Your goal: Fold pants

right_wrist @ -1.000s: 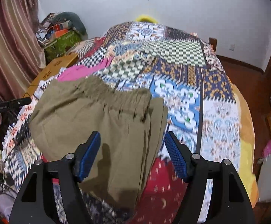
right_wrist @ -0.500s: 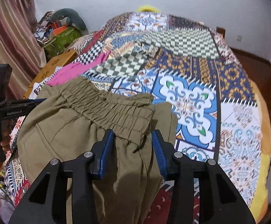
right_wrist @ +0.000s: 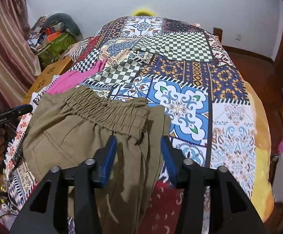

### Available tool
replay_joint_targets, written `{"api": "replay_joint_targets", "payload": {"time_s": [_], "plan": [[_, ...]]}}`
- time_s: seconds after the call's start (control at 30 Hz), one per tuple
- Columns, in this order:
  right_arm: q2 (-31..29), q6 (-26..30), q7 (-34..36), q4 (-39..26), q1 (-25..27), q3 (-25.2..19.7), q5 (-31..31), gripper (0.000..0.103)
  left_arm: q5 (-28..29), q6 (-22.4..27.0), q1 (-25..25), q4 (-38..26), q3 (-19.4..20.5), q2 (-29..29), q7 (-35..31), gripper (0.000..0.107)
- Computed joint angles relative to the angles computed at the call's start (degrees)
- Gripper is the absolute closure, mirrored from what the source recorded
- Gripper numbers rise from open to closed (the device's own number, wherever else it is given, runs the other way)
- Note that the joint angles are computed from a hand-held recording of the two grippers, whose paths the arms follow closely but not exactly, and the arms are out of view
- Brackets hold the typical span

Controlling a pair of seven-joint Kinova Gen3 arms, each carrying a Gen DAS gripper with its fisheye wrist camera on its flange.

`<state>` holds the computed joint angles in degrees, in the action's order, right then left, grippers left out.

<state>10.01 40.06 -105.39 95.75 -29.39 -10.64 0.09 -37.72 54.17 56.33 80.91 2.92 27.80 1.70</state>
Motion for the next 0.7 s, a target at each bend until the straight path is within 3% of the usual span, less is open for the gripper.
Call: {"api": "replay_joint_targets", "payload": {"time_s": [0.1, 0.2, 0.43, 0.57, 0.7], "plan": [[-0.69, 0.16, -4.00, 0.80, -1.54, 0.52, 2.84, 0.042, 0.84, -0.59, 0.05, 1.01, 0.58, -0.27, 0.44, 0.042], [-0.71, 0.75, -5.49, 1.12, -1.51, 0.29, 2.76, 0.040, 2.07, -1.67, -0.19, 1.31, 1.03, 0.29, 0.34, 0.042], [1.22, 3.19, 1.33, 1.34, 3.43, -0.78, -8.68, 0.039, 6.02, -5.90, -1.34, 1.91, 1.30, 1.97, -1.89, 0.042], [2.19, 2.34, 5.42, 1.90, 5.60, -1.01, -13.26, 0.030, 9.38, -9.98, -3.41, 2.35, 1.55, 2.68, -5.48, 0.042], [3.79, 1.66, 10.68, 1.85, 7.94, -1.61, -17.82, 0.024, 11.30, -10.49, -3.84, 0.94, 0.61, 3.56, -8.50, 0.042]]}}
